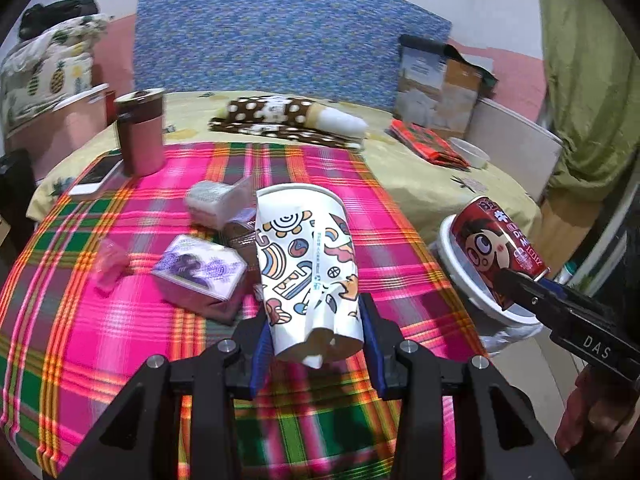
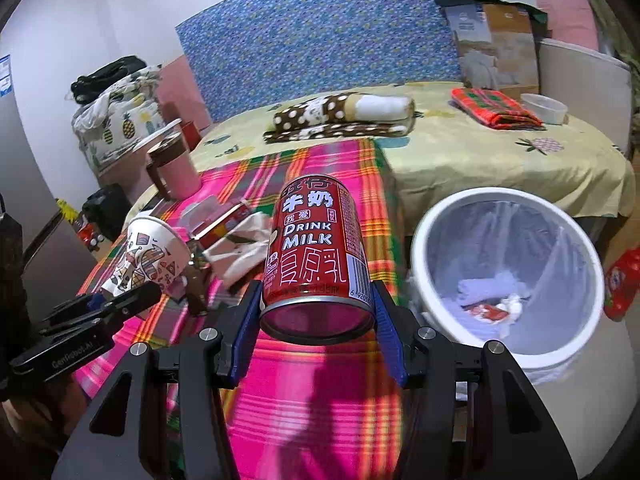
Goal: Collect trash
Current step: 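Carry the paper cup and red can over the white bin while both tools open to drop them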
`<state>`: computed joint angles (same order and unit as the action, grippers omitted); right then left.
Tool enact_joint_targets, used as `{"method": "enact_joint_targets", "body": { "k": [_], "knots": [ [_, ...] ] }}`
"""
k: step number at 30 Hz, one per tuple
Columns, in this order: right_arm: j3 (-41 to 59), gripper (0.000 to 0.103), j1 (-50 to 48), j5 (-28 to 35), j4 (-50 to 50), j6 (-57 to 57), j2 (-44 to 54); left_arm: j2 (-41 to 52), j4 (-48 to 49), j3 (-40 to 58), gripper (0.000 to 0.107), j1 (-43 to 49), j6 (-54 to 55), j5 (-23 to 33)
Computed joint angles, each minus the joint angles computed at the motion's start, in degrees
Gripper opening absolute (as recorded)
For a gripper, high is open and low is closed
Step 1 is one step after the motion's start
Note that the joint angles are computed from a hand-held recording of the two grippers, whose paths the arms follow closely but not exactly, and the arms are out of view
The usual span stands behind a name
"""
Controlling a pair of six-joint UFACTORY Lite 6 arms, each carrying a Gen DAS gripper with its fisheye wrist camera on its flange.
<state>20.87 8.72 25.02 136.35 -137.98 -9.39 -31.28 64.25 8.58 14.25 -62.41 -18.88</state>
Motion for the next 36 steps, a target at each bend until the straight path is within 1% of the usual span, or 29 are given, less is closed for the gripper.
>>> {"method": "enact_joint_targets", "body": {
  "k": [4,6,12,15,25,29,31,34,36],
  "knots": [
    [-1.2,0.054,-4.4,0.5,-3.6,1.6,-1.7,2.5,-11.8,2.0,0.041,-8.2,8.2,2.4],
    [-1.3,0.054,-6.3,0.9,-4.8,2.0,-1.6,4.7,-21.2,3.6,0.041,-13.0,15.6,3.6],
    [-1.0,0.054,-11.4,2.0,-7.7,2.5,-0.3,11.4,-41.9,8.4,0.041,-23.1,32.6,4.1],
    [-0.7,0.054,-15.1,3.1,-10.9,3.4,0.7,15.4,-48.0,11.4,0.041,-26.9,37.9,3.6],
    [3.8,0.054,-24.5,2.7,-16.0,3.5,7.4,29.1,-56.8,22.1,0.041,-36.1,45.1,2.1],
    [6.0,0.054,-26.2,1.9,-16.8,3.5,10.4,34.7,-55.2,26.5,0.041,-37.9,43.8,2.0],
    [6.9,0.054,-26.8,1.4,-17.3,3.5,11.8,37.4,-52.7,28.8,0.041,-38.3,41.8,2.2],
    [8.0,0.054,-27.4,0.8,-18.3,3.9,13.6,39.9,-52.5,30.8,0.042,-39.4,41.7,2.3],
    [8.7,0.054,-27.8,0.2,-18.7,3.9,14.6,41.5,-50.3,32.3,0.042,-39.6,40.0,2.5]
  ]
}}
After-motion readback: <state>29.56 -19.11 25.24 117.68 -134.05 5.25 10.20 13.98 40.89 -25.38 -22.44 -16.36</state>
